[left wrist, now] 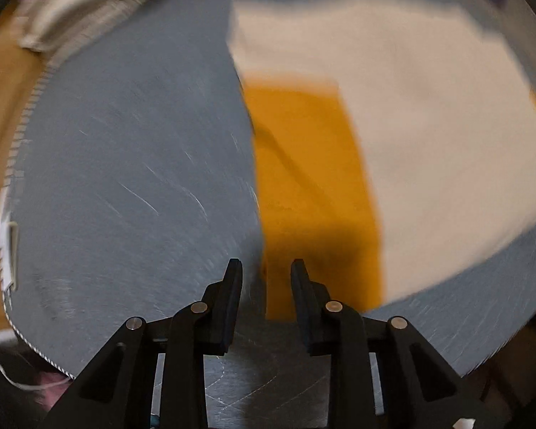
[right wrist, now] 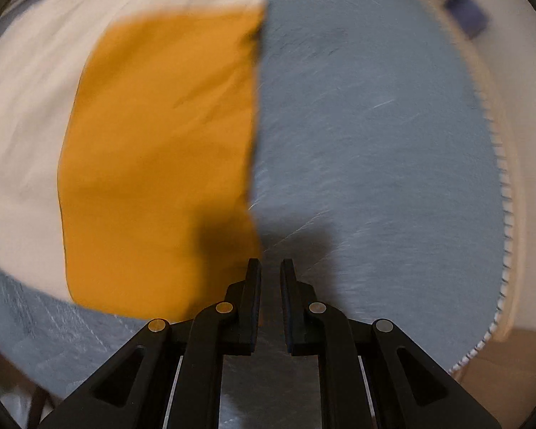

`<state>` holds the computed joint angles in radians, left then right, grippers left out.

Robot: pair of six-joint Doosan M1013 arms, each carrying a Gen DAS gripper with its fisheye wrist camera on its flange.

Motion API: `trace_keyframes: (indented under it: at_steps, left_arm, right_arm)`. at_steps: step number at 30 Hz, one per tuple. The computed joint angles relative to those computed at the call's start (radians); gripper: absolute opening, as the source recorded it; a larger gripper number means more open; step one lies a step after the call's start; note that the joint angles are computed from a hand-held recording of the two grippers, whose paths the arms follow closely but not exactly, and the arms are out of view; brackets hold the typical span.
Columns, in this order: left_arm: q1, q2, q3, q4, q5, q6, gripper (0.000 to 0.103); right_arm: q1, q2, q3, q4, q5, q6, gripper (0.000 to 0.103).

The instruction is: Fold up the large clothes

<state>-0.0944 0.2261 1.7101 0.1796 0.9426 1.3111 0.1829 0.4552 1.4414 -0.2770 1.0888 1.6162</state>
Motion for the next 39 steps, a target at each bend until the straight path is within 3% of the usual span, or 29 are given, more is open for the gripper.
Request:
trace_keyframes:
  at_steps: [5,7,8,9,10,11,12,13,16,19,21,22,23,25,27,33,39]
  left_arm:
    - [-0.033,-0.131,0.058,-0.031,-0.175,-0.158,0.033]
    - [-0.048,-0.151,0.074,-0.043,-0.240,-0.206,0.052]
    - [-0.052,-0.160,0.088,-0.039,-0.275,-0.243,0.056]
    - [-0.067,-0.167,0.103,-0.018,-0.299,-0.296,0.059]
    - [-0.078,-0.173,0.129,0.000,-0.325,-0.360,0.059]
    - [-0.074,-0.176,0.152,-0.019,-0.346,-0.387,0.058]
    - [-0.063,-0.175,0.179,-0.083,-0.373,-0.362,0.038]
    - [-0.065,-0.165,0.173,-0.156,-0.352,-0.310,0.000]
    - [-0.070,-0.143,0.189,-0.211,-0.312,-0.296,0.001]
    - [-0.072,-0.123,0.180,-0.190,-0.292,-0.295,0.001]
    - [-0.059,-0.116,0.182,-0.231,-0.287,-0.299,0.003]
    - [-0.044,-0.113,0.188,-0.285,-0.290,-0.291,0.007]
    - [-0.025,-0.107,0.196,-0.355,-0.299,-0.280,0.010]
    - [0.002,-0.099,0.212,-0.455,-0.314,-0.271,0.030]
    - [0.026,-0.094,0.228,-0.549,-0.339,-0.271,0.038]
    - [0.066,-0.081,0.264,-0.733,-0.385,-0.244,0.042]
    - [0.064,-0.067,0.269,-0.776,-0.417,-0.239,0.045]
  right_arm:
    - [0.040,-0.167,0.096,-0.057,-0.289,0.213,0.018]
    - [0.070,-0.217,0.128,-0.051,-0.380,0.258,0.046]
    - [0.086,-0.246,0.155,-0.052,-0.431,0.284,0.075]
    - [0.107,-0.275,0.188,-0.075,-0.485,0.329,0.090]
    - [0.126,-0.291,0.210,-0.106,-0.523,0.373,0.090]
    - [0.142,-0.303,0.231,-0.123,-0.545,0.398,0.090]
    - [0.160,-0.312,0.254,-0.124,-0.564,0.405,0.090]
    - [0.168,-0.312,0.263,-0.117,-0.572,0.403,0.090]
    - [0.209,-0.287,0.273,-0.043,-0.524,0.332,0.083]
    - [0.217,-0.276,0.279,0.003,-0.543,0.260,0.066]
    - [0.223,-0.271,0.277,0.018,-0.550,0.225,0.034]
    - [0.211,-0.264,0.272,0.055,-0.550,0.181,0.027]
    - [0.204,-0.257,0.265,0.112,-0.538,0.134,0.025]
    - [0.188,-0.242,0.252,0.188,-0.522,0.083,0.025]
    - [0.181,-0.230,0.238,0.239,-0.506,0.047,0.026]
    - [0.181,-0.209,0.214,0.328,-0.472,-0.049,0.026]
    - [0.192,-0.196,0.200,0.276,-0.443,-0.028,0.026]
